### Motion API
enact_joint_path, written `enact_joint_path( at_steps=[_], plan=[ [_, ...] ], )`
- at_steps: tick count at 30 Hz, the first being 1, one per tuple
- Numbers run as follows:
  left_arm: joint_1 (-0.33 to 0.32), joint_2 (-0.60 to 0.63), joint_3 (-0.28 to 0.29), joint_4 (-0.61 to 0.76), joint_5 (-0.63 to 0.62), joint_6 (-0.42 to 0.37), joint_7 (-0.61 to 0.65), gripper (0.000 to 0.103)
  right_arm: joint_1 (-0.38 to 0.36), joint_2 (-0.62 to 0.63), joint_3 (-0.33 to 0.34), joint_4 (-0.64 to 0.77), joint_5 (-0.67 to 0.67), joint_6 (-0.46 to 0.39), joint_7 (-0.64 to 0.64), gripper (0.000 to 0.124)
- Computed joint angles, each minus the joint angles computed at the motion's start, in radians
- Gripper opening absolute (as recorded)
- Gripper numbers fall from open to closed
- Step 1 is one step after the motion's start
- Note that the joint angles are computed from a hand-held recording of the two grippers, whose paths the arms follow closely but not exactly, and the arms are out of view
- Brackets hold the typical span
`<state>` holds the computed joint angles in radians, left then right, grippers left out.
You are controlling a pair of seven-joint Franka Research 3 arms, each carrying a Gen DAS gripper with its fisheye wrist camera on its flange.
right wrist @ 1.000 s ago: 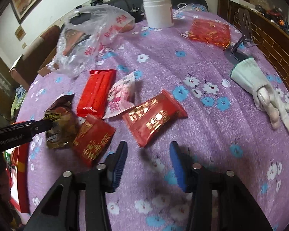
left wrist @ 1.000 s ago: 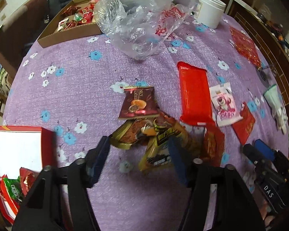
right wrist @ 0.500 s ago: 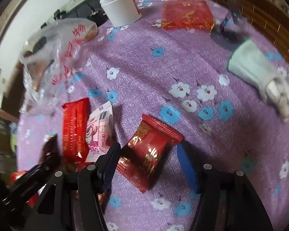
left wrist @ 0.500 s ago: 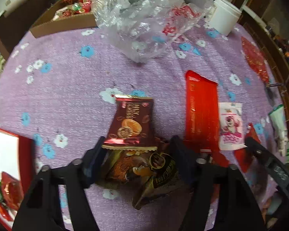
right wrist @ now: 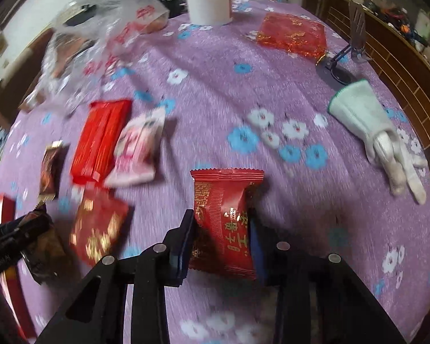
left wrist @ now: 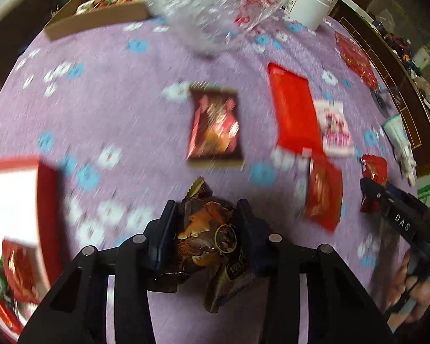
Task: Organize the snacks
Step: 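Grasp the brown-gold snack pile with the left tool while the right tool grasps a red packet, then carry both snacks over the white tray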
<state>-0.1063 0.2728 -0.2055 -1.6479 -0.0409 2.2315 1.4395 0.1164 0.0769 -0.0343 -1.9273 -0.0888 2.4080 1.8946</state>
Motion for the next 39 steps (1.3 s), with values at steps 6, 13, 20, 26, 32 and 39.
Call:
enact_joint_path(
  at_steps=[6,13,20,26,32,39],
  plan=[
    [0.026,-0.172,0.01,-0.212,-0.061,0.006,0.066,0.04,-0.011,-0.133,0.009,-0.187,0.139,0.104,-0.203,0.037],
    [0.012,-0.297,0.041,-0.373,-0.116,0.066,0.125,0.041,-0.017,-0.239,0.04,-0.324,0.145,0.177,-0.31,0.041],
    [0.021,-0.314,0.068,-0.382,-0.179,0.038,0.117,0.067,-0.02,-0.196,0.047,-0.261,0.139,0.099,-0.313,0.074],
    [0.025,-0.342,0.08,-0.414,-0.213,0.043,0.1,0.071,-0.019,-0.213,0.048,-0.296,0.113,0.14,-0.271,0.073],
    [0.009,-0.327,0.062,-0.406,-0.138,0.06,0.109,0.071,-0.028,-0.217,0.055,-0.305,0.053,0.161,-0.222,0.057],
    [-0.015,-0.35,0.052,-0.44,-0.076,0.137,0.176,0.035,-0.031,-0.222,0.055,-0.312,0.043,0.175,-0.214,0.05]
  ],
)
